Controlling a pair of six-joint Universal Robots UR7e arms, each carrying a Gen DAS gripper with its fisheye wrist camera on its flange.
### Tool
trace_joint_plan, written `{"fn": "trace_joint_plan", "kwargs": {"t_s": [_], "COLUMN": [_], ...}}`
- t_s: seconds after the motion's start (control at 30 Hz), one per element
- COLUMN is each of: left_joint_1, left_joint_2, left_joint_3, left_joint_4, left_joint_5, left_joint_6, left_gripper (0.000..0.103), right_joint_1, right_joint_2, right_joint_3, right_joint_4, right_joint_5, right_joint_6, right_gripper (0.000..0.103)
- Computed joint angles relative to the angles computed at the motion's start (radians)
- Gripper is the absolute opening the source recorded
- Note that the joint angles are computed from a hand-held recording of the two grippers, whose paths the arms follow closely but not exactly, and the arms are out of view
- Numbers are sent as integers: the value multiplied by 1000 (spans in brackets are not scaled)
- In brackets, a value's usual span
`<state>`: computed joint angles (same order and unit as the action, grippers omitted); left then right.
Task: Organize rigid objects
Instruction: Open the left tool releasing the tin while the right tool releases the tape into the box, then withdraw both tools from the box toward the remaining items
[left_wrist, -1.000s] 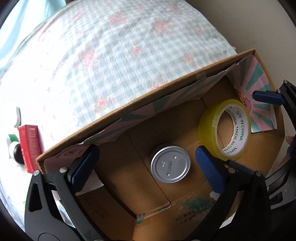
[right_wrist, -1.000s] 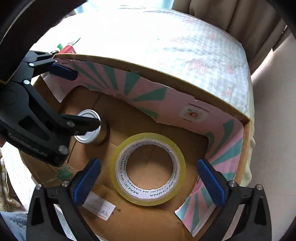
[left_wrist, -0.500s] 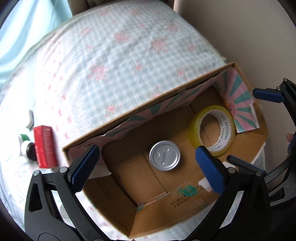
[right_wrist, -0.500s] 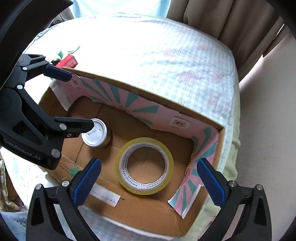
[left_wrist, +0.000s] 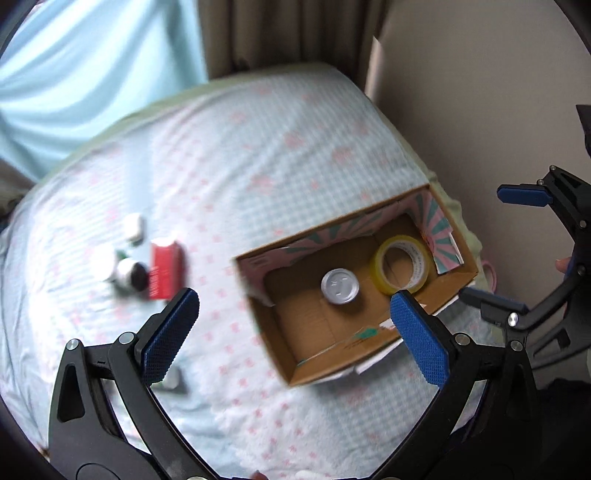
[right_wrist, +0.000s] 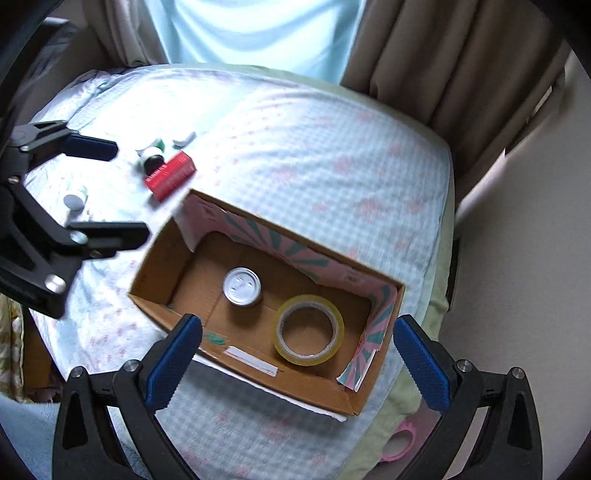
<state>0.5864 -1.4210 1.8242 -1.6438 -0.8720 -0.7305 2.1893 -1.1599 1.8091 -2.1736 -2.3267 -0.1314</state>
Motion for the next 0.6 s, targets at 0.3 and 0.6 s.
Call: {"fn": "trace_joint_plan", "kwargs": {"t_s": [0.3,0.6], "left_joint_1": [-134,-204], "left_joint_2": [-271,-492], "left_joint_3": [-32,-108], "left_joint_4": [474,993], "left_joint_5": [73,66], "left_joint_6": [-454,-881], "left_gripper": [103,103], "right_joint_1": [102,190], "right_joint_2": [63,211], "right_joint_3": [-79,-202], "right_joint_4": [-11,3], "right_joint_5": [97,121], "right_joint_6": [90,336], "right_gripper": [103,103]}}
